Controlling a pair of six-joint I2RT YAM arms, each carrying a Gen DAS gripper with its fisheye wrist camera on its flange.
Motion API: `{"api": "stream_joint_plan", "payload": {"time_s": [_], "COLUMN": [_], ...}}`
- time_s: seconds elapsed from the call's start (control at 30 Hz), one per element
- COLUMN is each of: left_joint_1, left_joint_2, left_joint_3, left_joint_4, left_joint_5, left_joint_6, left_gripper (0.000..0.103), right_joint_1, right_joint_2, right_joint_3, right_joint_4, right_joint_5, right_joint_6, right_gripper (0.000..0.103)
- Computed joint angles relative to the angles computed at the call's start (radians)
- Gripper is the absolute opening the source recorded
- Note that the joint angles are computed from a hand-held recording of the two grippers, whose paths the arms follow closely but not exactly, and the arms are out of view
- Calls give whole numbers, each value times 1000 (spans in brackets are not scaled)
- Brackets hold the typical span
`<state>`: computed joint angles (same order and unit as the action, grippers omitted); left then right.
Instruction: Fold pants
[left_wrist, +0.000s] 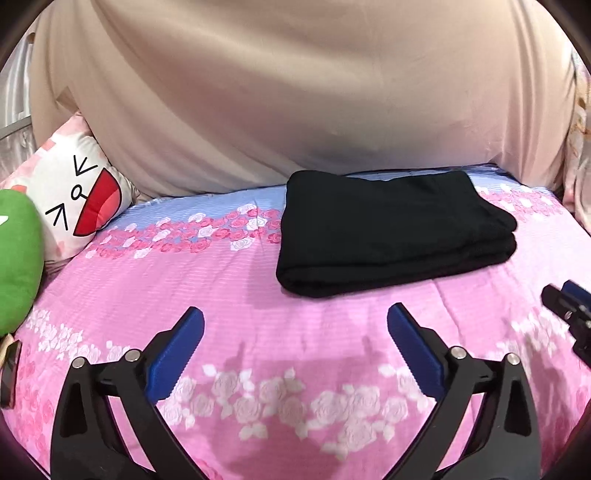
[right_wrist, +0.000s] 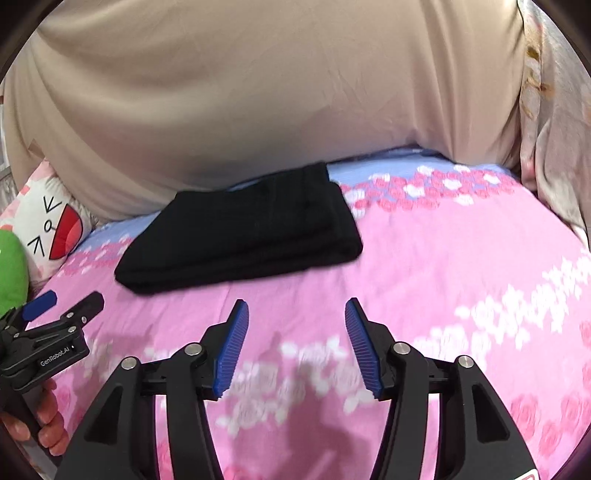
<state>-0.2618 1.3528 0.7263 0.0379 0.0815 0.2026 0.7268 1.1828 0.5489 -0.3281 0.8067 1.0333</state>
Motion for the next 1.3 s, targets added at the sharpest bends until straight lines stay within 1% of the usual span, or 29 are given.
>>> {"api": "stream_joint_plan", "payload": {"time_s": [0.03,0.07,0.1,0.13,0.2,0.4,0.57,0.77,1.07,1.3], "left_joint_1": [7,13,12,6,4,35,41,32,34,35], "left_joint_2": [-14,-23,-21,-7,11,30,45,28,14,7], "left_joint_3": [-26,-55,-61,-46,-34,-20,-9,-28,-41,-48], "left_joint_4": [22,45,47,21,15,3,-14,5,16,25], "left_joint_5": [12,20,18,7,-7,19,44,40,46,48], "left_joint_6": [-3,-7,-7,-4,-13,-46,-41,-31,-26,-21], "left_gripper": [98,98,98,98,98,98,98,98,98,98], "right_joint_1": [20,34,58,74,83,53,61,87,85,96], "right_joint_2": [5,9,18,28,51,89,112,156,166,182], "right_joint_3": [6,9,19,28,50,75,97,138,144,160], "right_joint_4": [-16,-24,-47,-67,-100,-117,-151,-198,-209,-247], "right_joint_5": [5,17,48,72,84,43,54,86,87,103], "right_joint_6": [17,25,46,62,80,75,100,120,126,158], "right_gripper": [65,68,73,77,82,82,83,85,85,85]}}
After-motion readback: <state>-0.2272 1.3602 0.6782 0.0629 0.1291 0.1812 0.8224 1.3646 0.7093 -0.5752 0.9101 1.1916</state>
